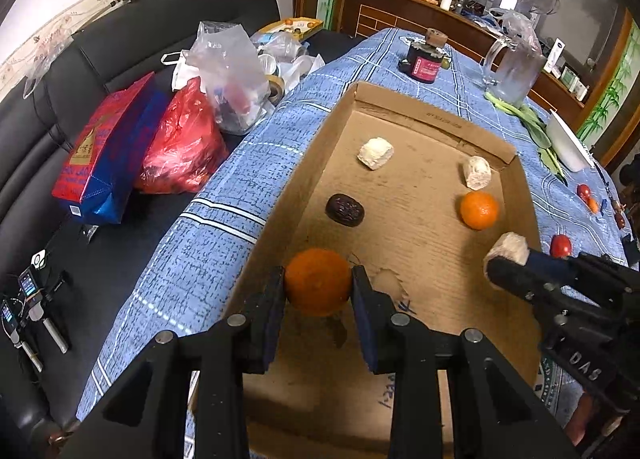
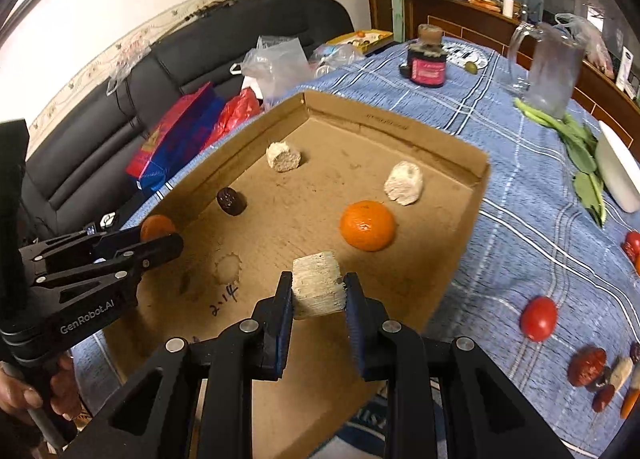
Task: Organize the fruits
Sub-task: 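Carry the bread cube and tangerine over the cardboard tray with both grippers, then open both grippers to drop the bread cube and tangerine into the tray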
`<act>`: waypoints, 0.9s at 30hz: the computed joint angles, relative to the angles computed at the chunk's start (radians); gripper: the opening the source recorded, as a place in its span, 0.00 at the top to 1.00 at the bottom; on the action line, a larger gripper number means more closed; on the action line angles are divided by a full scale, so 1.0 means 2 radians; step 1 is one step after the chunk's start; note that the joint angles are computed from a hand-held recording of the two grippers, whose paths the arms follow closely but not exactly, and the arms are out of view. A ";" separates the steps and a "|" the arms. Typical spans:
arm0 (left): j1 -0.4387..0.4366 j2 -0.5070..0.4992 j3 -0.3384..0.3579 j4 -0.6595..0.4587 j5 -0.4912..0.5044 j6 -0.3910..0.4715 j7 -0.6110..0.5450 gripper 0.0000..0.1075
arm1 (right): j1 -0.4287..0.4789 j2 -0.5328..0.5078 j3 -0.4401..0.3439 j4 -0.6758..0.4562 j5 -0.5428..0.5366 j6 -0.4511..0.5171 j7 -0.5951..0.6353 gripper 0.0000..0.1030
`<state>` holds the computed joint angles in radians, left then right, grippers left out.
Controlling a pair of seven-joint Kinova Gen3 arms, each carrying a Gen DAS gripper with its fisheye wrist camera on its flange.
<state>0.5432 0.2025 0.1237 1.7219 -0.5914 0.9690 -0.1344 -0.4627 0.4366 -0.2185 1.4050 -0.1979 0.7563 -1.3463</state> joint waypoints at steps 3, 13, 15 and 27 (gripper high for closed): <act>-0.007 0.002 -0.002 0.002 0.007 -0.008 -0.007 0.71 | -0.008 0.013 0.004 -0.011 0.007 0.008 -0.005 0.74; -0.019 0.010 -0.009 0.003 0.030 -0.024 -0.029 0.71 | -0.014 0.030 0.005 -0.026 0.015 0.015 -0.011 0.74; -0.020 0.013 -0.010 0.000 0.034 -0.024 -0.034 0.71 | -0.013 0.033 0.005 -0.032 0.015 0.021 -0.010 0.73; -0.009 0.020 -0.013 -0.011 0.034 -0.008 -0.036 0.61 | -0.010 0.035 0.006 -0.036 0.013 0.030 -0.014 0.68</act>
